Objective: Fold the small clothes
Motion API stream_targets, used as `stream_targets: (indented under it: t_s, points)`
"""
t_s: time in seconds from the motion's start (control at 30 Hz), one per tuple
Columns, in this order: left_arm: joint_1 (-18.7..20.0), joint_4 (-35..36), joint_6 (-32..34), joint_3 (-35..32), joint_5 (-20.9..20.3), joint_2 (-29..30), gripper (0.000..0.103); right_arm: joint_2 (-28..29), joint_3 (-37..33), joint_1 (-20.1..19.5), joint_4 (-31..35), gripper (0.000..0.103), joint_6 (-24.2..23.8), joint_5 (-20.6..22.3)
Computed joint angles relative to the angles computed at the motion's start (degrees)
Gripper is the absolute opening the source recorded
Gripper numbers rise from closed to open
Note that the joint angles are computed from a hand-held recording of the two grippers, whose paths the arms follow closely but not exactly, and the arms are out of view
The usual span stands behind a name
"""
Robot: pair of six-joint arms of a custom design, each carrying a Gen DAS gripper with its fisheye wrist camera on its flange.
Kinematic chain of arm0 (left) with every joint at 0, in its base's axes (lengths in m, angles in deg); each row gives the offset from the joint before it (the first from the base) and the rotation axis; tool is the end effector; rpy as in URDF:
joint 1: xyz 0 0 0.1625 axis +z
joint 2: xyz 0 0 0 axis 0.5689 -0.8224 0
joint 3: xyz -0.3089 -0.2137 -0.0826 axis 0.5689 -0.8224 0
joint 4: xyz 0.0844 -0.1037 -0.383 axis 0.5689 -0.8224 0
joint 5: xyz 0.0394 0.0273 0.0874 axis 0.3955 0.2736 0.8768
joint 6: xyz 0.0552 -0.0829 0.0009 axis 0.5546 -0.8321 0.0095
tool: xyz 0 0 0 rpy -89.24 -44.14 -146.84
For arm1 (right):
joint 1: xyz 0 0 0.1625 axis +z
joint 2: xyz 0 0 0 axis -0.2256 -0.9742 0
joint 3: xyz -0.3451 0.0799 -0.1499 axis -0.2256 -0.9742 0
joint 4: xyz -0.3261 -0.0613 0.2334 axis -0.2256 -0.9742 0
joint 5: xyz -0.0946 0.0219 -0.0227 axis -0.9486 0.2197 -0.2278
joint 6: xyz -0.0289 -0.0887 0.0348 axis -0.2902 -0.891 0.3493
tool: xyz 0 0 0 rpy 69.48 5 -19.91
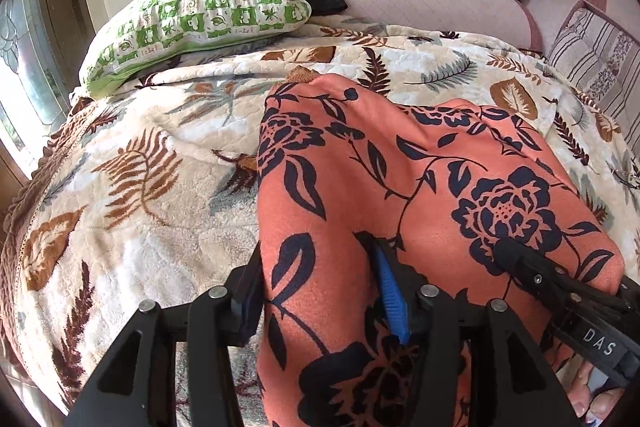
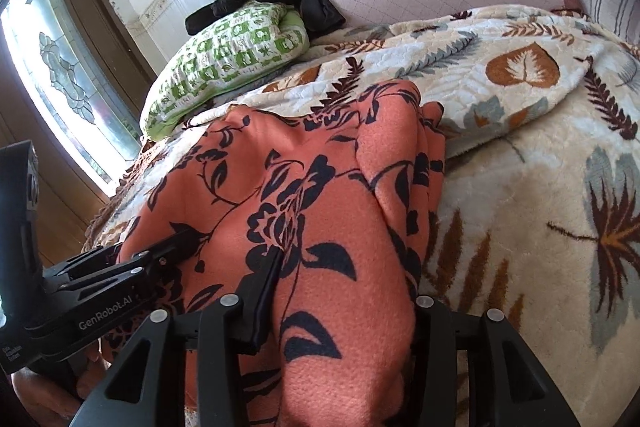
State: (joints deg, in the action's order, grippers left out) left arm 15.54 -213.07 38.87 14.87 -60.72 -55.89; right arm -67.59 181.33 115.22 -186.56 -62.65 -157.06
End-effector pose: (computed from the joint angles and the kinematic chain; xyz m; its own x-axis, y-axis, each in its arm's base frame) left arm -0.2705 -0.6065 0.0679 -0.4345 0.7420 -0.5105 0.8689 0.4946 -0.0207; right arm 0.1605 -0.4513 0.1118 -0.8166 0.5246 0.2409 0.0063 0.4254 -0.9050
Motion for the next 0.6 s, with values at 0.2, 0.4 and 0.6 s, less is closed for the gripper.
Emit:
stream_targets:
  t_s: [0.2,0.4,0.6]
  points:
    - [0.09,-0.44,1.7,0.22,-0.25,-0.33,0.06,-0.41,0.87,-0.55,-0.26,0.057,0.62,0.7]
    - [0.44,0.34,2.14,-0.07,-1.26,-0.64,0.06,-0.79,1.49,-0.73,0.25,0.064,3.21,0.59]
    - [0.65,0.28,2.68,0.05,-1.38,-1.07,0.065,-2.84,2.88,1.19,3.61,0.064,7.8,-2.08]
